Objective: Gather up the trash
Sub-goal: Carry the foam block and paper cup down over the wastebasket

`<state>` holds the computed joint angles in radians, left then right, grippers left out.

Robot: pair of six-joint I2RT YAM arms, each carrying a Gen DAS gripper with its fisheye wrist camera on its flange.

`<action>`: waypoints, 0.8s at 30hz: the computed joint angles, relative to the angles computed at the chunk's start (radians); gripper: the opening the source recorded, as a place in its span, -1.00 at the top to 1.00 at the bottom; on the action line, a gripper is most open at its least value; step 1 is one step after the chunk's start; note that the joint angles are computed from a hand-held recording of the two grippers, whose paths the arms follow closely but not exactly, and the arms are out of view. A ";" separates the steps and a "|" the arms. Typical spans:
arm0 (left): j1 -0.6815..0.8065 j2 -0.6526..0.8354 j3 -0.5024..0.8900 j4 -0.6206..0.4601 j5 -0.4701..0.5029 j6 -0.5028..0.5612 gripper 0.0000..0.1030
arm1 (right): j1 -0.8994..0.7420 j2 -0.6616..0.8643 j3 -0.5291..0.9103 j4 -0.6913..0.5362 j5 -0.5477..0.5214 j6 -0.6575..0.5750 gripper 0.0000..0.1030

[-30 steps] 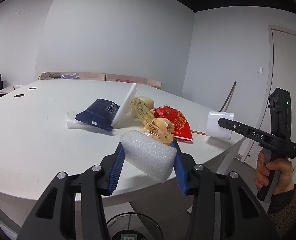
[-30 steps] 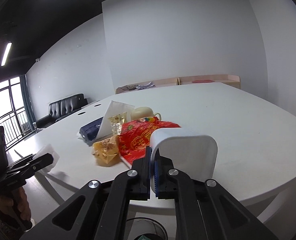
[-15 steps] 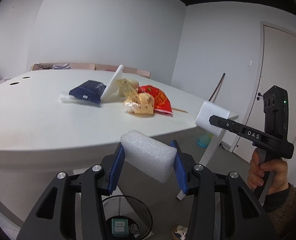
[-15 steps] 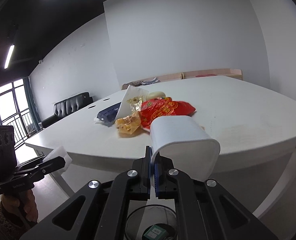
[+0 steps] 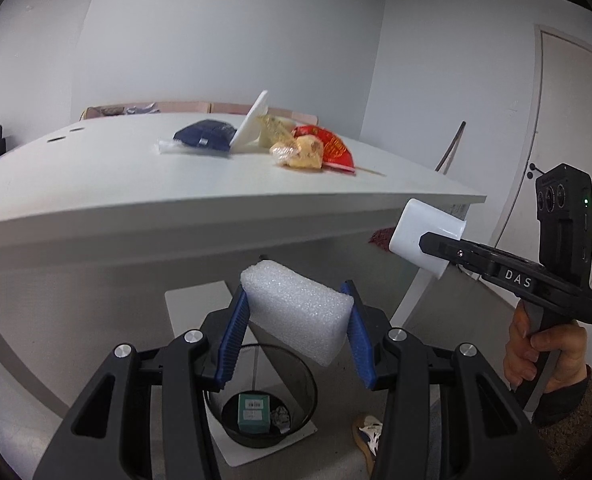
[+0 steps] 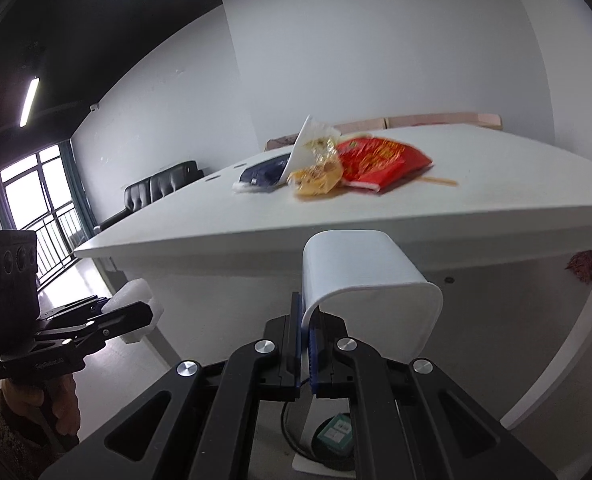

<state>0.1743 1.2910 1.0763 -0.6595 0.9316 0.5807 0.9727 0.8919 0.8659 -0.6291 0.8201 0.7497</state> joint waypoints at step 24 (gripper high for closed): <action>-0.102 0.223 0.030 0.001 -0.261 0.016 0.09 | -0.329 0.287 -0.156 0.343 -0.475 -0.145 0.86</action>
<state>0.0722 1.5142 1.1062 -0.6581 0.6709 0.5964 0.6440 1.1787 0.7099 -0.2857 0.3447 0.6052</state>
